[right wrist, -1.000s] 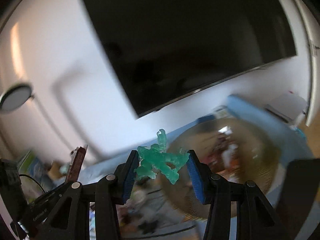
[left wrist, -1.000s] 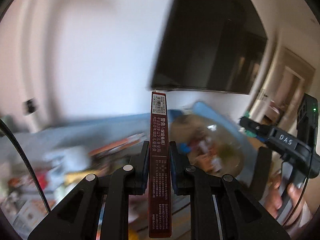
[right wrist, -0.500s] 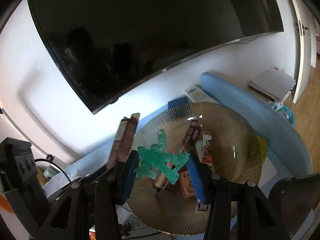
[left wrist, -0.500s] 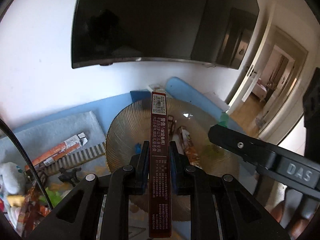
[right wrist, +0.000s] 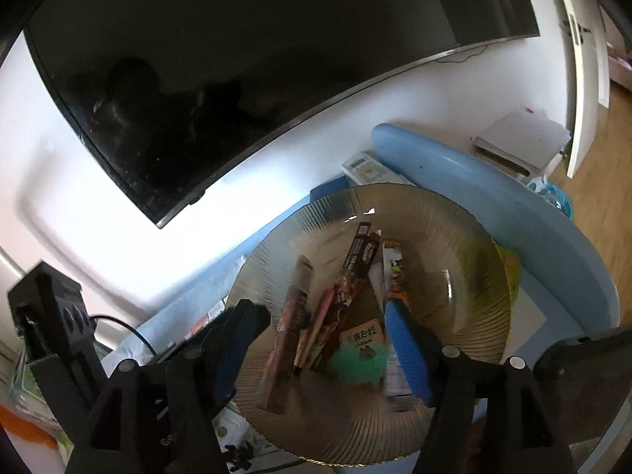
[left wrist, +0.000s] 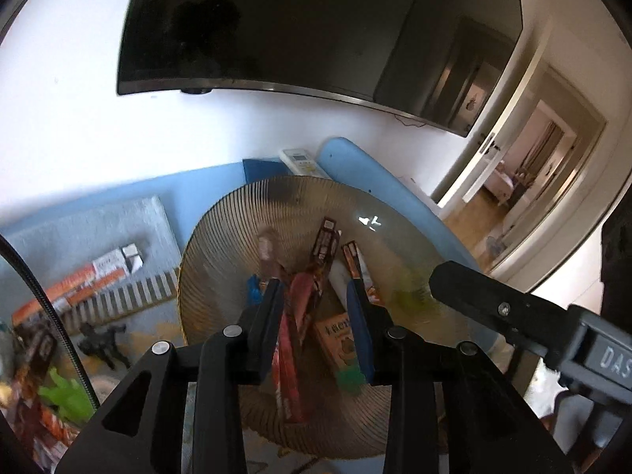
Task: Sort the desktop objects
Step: 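Open both tools to drop the candy box and green toy into the bowl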
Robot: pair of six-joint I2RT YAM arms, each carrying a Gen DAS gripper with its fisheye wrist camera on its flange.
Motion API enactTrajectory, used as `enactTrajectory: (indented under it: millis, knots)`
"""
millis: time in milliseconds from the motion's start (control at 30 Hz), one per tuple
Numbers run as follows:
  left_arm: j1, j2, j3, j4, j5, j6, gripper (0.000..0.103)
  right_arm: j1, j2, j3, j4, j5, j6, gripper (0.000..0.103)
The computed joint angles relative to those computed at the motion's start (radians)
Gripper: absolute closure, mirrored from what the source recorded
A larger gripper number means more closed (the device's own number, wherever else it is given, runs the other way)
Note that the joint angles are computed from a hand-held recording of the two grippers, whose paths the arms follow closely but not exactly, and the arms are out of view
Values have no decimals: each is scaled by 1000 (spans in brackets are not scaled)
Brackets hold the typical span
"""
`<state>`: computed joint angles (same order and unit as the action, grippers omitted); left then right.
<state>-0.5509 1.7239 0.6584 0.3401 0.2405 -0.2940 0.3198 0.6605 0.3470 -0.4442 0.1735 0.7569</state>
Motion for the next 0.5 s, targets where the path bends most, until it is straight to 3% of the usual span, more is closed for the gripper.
enactTrajectory:
  millis: [367,500]
  knots:
    - [10,-82,-48,-33,-1,25,72,78,7,1,-7,17,45,36]
    - [9,-110,-63,-44,7,28,72,139,-9,13,-47,72,78,36]
